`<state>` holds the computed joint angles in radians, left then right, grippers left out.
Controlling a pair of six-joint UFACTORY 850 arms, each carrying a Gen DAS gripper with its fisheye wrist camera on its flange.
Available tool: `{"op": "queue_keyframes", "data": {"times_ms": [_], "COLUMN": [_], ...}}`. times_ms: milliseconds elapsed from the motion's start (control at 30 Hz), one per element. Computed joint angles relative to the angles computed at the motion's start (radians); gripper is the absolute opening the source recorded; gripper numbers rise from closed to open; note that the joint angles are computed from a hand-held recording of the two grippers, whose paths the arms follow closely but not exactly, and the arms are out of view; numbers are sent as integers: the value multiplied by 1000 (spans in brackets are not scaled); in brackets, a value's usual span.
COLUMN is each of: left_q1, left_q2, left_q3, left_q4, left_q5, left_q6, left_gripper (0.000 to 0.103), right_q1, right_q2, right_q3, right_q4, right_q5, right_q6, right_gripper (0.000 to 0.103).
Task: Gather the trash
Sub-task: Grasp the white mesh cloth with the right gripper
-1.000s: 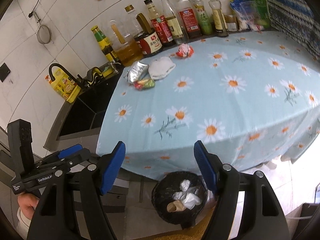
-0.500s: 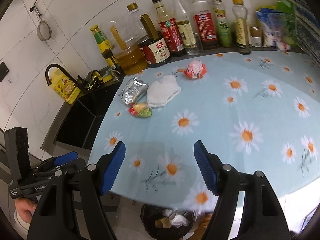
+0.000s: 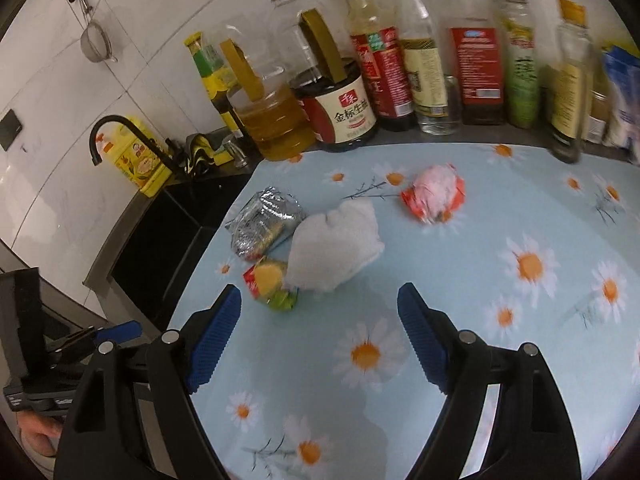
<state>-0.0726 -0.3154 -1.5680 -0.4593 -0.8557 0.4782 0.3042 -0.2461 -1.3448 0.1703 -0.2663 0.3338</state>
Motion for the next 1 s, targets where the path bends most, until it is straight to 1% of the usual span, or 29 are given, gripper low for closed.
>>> {"op": "queue_keyframes", "data": {"times_ms": [33, 100, 133, 333, 400, 467, 500, 533, 567, 733, 800, 867, 933, 1000], "left_q1": [-2, -6, -9, -18, -20, -23, -26, -27, -29, -42, -44, -48, -55, -61], "left_q2": [-3, -9, -12, -23, -27, -29, -33, -34, -36, -41, -44, -47, -55, -60], "left_q3": [-5, -17, -22, -38, -41, -42, -44, -45, -46, -50, -52, -53, -59, -64], "left_q4": [9, 33, 46, 118, 136, 149, 156, 159, 161, 189, 191, 194, 201, 201], "left_q5": [4, 8, 9, 10, 7, 6, 1, 1, 1, 10, 5, 3, 0, -4], "left_q6": [-16, -56, -74, -171, -198, -219, -232, -239, -244, -292, -303, -308, -314, -316], "left_gripper": [72, 72, 72, 72, 72, 72, 72, 72, 72, 72, 72, 72, 72, 72], "right_q1": [-4, -21, -26, -52, -57, -62, -63, -66, -67, -63, -59, -66, -78, -88], "right_q2": [-13, -49, -62, -164, -197, -222, -237, -245, -253, -277, -273, -264, -251, -235], "right_q3": [-14, -48, -62, -168, -202, -228, -245, -252, -260, -279, -270, -256, -241, -225], "right_q4": [17, 148, 179, 293, 287, 306, 297, 314, 309, 258, 233, 279, 356, 414], "right_q5": [-8, -20, -28, -83, -101, -122, -135, -142, -147, -163, -156, -153, -150, -145], "right_q6": [-25, -169, -207, -363, -372, -403, -401, -422, -422, -399, -393, -431, -497, -545], "right_gripper": [80, 80, 80, 80, 78, 69, 66, 58, 53, 36, 31, 20, 15, 15]}}
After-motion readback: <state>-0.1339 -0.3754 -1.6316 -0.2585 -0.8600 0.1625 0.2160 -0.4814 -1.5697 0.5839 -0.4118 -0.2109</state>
